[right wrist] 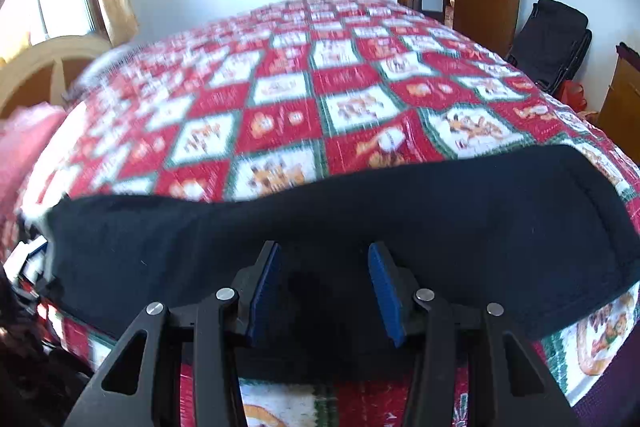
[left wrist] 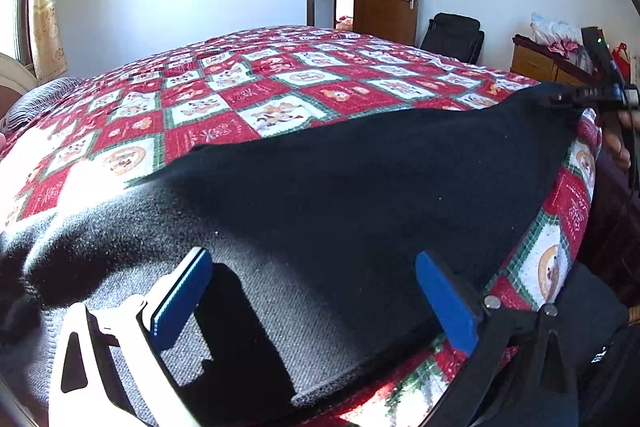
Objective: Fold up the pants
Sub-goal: 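Smooth the folded black pants with the left tool while the right tool holds the end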
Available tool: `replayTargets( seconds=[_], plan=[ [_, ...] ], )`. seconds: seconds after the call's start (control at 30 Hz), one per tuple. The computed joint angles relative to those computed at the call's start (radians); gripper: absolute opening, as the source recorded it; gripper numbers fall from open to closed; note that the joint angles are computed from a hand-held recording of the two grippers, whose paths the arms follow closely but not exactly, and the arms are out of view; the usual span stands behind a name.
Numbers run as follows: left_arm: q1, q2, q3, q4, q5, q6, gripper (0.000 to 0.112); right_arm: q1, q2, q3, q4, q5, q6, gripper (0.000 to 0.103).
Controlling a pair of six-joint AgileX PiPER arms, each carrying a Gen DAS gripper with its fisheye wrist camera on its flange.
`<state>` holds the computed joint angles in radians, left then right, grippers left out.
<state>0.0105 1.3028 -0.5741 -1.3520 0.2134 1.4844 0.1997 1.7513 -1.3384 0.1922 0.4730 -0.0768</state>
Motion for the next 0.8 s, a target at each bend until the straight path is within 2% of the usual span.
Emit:
replayTargets(
  seconds=[0.13,0.3,0.4,0.47,0.5,0.6,0.63,0.67,0.8],
  plan=[
    [0.008,-0.002,0.007,-0.042,0.004,0.041,0.103,-0.082,-0.071,0.032,-0.066,-0.058,0.110,0.048],
    [-0.001,0.000,0.011,-0.095,-0.010,0.082,0.103,-0.253,-0.018,-0.096,-0.110,0.037,0.205,0.048],
    [-0.011,0.001,0.012,-0.103,-0.026,0.085,0.103,-0.331,0.073,-0.219,0.071,0.160,0.043,0.048],
    [-0.020,0.003,0.010,-0.092,-0.038,0.075,0.103,-0.348,0.124,-0.277,0.104,0.206,0.008,0.036],
    [-0.022,0.004,0.010,-0.091,-0.041,0.074,0.103,-0.355,0.147,-0.307,0.125,0.237,-0.011,0.026],
    [-0.031,0.005,0.010,-0.096,-0.054,0.079,0.103,-0.372,0.189,-0.351,0.199,0.254,-0.064,0.021],
    [-0.034,0.006,0.011,-0.096,-0.059,0.080,0.103,-0.381,0.195,-0.361,0.221,0.266,-0.079,0.012],
    [-0.036,0.006,0.011,-0.096,-0.062,0.080,0.103,-0.383,0.201,-0.370,0.233,0.264,-0.088,0.008],
    [-0.040,0.006,0.014,-0.120,-0.069,0.104,0.103,-0.381,0.174,-0.344,0.259,0.217,-0.123,0.004]
  ],
)
